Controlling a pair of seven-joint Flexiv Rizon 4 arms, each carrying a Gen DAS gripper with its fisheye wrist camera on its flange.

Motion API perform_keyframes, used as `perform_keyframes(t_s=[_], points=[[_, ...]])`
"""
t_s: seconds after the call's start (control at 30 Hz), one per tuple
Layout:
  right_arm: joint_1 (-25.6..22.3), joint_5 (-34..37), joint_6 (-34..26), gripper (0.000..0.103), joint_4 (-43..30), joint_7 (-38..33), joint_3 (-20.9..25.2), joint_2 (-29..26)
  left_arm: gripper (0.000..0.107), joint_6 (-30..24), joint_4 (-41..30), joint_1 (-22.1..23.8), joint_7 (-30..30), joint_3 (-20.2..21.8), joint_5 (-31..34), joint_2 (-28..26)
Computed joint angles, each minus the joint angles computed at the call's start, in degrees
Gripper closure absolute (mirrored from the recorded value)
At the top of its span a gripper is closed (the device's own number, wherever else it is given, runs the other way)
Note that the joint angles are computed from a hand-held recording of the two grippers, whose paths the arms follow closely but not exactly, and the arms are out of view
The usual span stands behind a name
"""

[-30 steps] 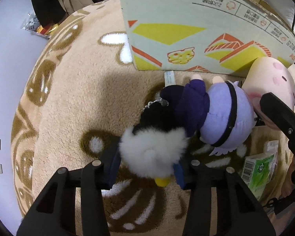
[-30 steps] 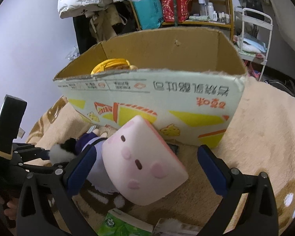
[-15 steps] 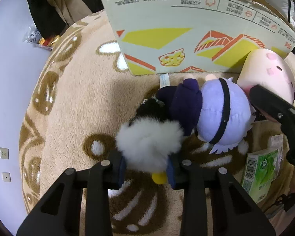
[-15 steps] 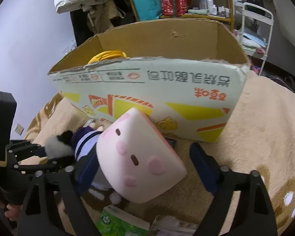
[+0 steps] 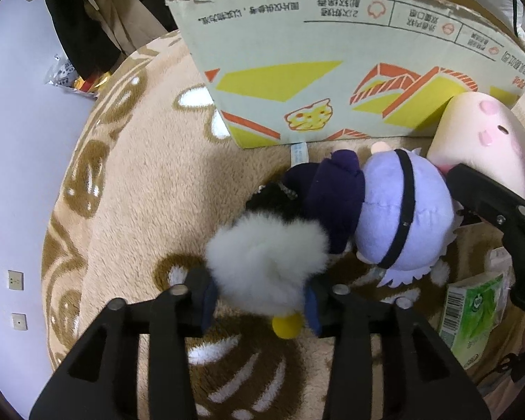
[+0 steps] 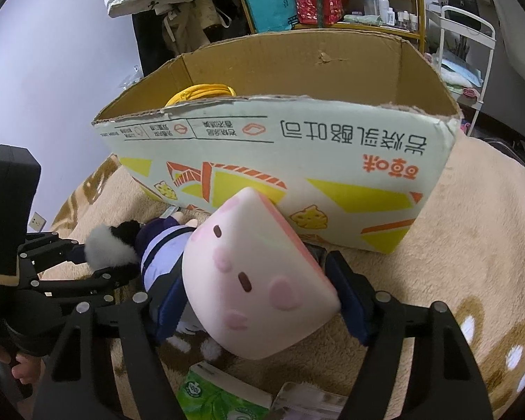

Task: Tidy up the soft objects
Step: 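Close the left tool on the doll's white fluffy head while the right tool grips the cube plush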

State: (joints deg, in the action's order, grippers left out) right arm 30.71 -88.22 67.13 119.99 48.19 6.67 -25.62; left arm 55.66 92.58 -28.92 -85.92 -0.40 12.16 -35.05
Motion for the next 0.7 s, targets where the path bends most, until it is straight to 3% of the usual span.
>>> perform_keyframes(t_s=[0.17, 0.23, 0.3, 0.7], points=[[0.0, -0.2, 0.0, 0.024, 0.0, 0.0, 0.0, -0.1, 0.055, 2.0, 0.1, 0.7, 0.3, -0.6, -0.7, -0.4], [0.0, 0.0, 0.0, 0.027, 0.0, -0.2, 0.1, -0.1, 0.059, 2.6, 0.5, 1.1, 0.7, -1.0, -1.6, -0.3], [0.1, 0.5, -0.2, 0.028, 0.0, -0.4, 0.1, -0.1, 0.071, 3.1, 1.2, 2.0, 2.2, -2.1, -3.1, -0.3], [1.4, 3.5, -1.8, 0.044, 0.7, -1.7, 0.1, 0.9, 0.073, 6.9, 5.0, 3.7, 4.4, -3.5, -8.6, 1.4]])
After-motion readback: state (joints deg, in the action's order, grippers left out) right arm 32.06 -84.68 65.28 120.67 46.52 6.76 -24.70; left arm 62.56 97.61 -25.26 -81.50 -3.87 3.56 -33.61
